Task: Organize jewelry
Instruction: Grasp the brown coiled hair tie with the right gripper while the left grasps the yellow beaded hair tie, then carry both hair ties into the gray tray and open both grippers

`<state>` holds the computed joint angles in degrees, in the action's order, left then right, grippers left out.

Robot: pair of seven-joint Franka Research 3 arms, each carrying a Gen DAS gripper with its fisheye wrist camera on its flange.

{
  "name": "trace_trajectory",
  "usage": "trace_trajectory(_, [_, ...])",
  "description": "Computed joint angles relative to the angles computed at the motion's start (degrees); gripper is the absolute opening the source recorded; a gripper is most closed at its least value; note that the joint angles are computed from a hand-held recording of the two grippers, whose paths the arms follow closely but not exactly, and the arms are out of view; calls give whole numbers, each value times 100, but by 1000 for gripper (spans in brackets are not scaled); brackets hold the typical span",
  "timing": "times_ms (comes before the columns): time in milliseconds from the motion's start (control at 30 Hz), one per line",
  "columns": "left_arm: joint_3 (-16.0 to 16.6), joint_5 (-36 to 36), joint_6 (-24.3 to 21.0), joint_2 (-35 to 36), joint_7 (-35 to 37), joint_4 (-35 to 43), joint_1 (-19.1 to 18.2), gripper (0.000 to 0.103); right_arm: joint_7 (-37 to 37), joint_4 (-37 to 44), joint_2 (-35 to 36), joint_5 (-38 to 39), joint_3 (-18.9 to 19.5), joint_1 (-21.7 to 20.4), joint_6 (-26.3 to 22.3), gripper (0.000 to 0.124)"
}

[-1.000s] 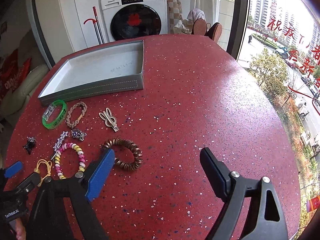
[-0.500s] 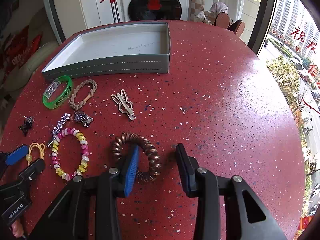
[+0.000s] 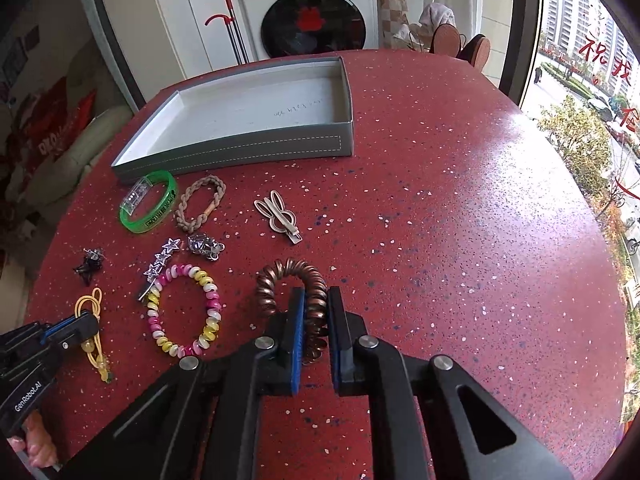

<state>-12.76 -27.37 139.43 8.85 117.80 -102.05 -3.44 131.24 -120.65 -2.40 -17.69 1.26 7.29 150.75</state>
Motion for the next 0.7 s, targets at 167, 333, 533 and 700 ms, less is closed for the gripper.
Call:
trace_trajectory(167, [22, -331, -261, -8, 235, 230, 117, 22, -119, 105, -49, 177, 15, 21, 104, 12])
trace_trajectory(333, [30, -314, -508, 251, 233, 854, 153, 22, -466, 530, 142, 564, -39, 17, 208, 12])
trace_trajectory(533, [-78, -64, -953, 1068, -220, 2283, 201, 22, -805, 1533, 756, 732, -168, 85, 37, 12])
trace_trajectory(700, [-205, 531, -1393, 2243, -794, 4156, 64, 22, -1249, 2609, 1526, 1180, -316, 126, -229, 12])
